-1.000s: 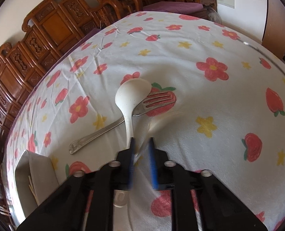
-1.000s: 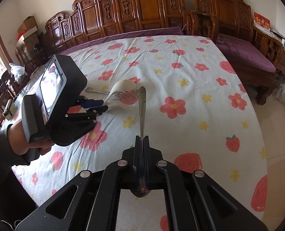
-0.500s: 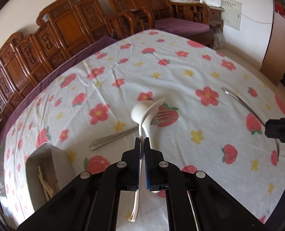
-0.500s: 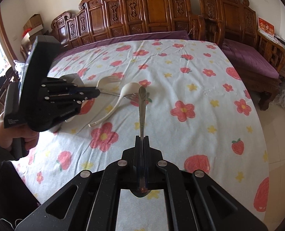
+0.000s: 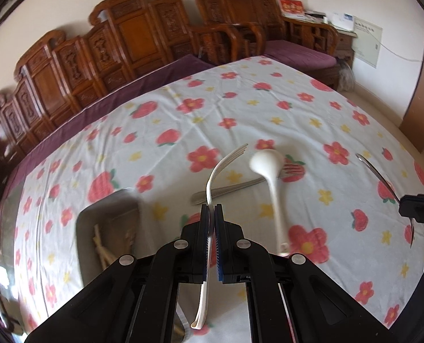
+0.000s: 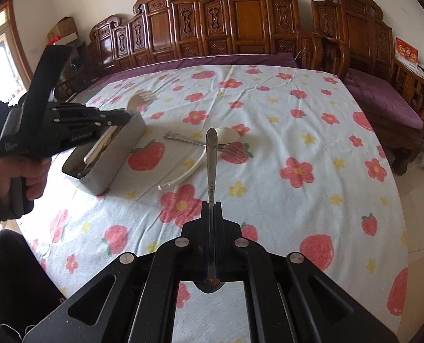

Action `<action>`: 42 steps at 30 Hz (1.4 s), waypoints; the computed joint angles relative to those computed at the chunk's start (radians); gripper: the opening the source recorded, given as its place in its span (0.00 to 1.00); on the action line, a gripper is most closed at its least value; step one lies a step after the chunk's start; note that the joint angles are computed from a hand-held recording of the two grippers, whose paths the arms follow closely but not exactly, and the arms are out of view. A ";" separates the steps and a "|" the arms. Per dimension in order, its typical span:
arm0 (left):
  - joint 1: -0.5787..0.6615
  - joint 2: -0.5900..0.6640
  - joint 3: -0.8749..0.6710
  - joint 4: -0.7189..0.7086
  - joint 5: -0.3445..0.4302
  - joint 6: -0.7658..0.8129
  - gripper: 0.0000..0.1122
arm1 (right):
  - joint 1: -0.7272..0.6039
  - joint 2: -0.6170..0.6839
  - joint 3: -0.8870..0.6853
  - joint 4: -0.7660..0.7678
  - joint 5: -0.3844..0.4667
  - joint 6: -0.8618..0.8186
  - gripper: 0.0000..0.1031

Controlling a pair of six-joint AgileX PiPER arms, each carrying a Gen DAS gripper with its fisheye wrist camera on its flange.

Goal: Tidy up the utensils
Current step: 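Drop the white fork into the tray with the left gripper while the right carries the steel spoon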

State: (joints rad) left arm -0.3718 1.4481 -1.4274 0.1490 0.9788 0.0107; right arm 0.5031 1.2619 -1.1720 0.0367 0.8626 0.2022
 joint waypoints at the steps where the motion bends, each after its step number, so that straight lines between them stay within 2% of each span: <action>1: 0.034 -0.012 0.002 -0.028 0.000 0.019 0.03 | 0.010 0.007 -0.004 -0.004 -0.001 0.007 0.04; 7: 0.227 -0.060 0.011 -0.196 -0.004 0.138 0.03 | 0.077 0.091 -0.089 -0.042 -0.008 0.055 0.04; 11: 0.372 -0.070 0.030 -0.315 -0.023 0.207 0.03 | 0.111 0.194 -0.212 -0.040 -0.009 0.064 0.04; 17: 0.515 -0.095 0.100 -0.473 -0.052 0.329 0.03 | 0.165 0.337 -0.388 -0.052 0.014 0.074 0.04; 26: 0.642 -0.081 0.148 -0.594 -0.045 0.444 0.03 | 0.260 0.538 -0.645 -0.078 0.081 0.105 0.04; 31: 0.665 -0.054 0.161 -0.635 -0.056 0.474 0.03 | 0.302 0.623 -0.773 -0.081 0.117 0.123 0.04; 36: 0.671 -0.046 0.156 -0.634 -0.062 0.493 0.05 | 0.333 0.718 -0.934 -0.094 0.184 0.138 0.04; 42: 0.744 -0.045 0.127 -0.650 -0.036 0.531 0.05 | 0.357 0.845 -1.141 -0.113 0.278 0.156 0.04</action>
State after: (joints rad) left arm 0.3723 1.4026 -1.3006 -0.5014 0.9427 0.5422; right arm 0.8599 2.1072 -2.3129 -0.0765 1.1411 0.3586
